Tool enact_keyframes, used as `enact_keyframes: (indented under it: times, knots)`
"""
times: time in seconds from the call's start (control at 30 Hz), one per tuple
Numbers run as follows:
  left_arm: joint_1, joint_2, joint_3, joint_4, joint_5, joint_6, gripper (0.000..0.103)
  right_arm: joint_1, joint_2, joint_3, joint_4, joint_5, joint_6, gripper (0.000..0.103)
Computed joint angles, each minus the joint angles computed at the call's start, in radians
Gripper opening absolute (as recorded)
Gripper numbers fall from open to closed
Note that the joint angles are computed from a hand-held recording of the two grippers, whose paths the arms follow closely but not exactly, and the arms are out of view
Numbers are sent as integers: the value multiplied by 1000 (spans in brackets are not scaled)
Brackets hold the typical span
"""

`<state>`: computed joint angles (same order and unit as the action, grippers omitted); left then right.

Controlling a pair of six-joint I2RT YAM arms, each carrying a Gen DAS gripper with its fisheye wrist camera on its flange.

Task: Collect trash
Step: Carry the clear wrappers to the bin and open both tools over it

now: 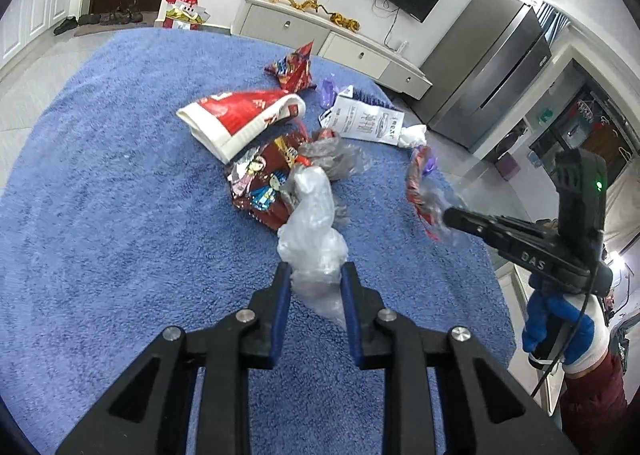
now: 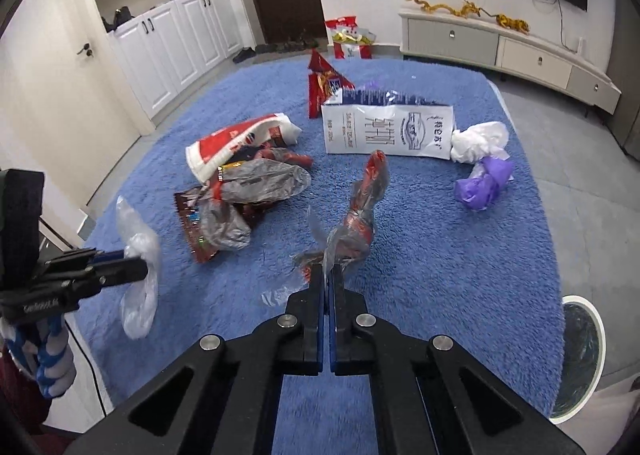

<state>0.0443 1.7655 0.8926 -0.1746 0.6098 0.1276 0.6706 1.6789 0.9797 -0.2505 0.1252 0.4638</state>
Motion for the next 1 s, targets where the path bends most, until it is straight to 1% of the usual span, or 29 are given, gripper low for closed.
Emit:
enact_keyframes:
  times: [0.23,0.53,0.8,1.0]
  knots:
    - [-3,-84,-7,-33,-8,15,23,21,-165,-90,-6,22,12,1]
    - [-76,-138,27,-63,-34,5,23,11,-402,-192,-54,68,23,1]
    - [-177,-129,88,-74,-69,-28,23,-56,-589,-267,-126,93,20,1]
    - [-284,-87,179,-98,-121,-60,23,-146,-730,-334,-181,77,3,1]
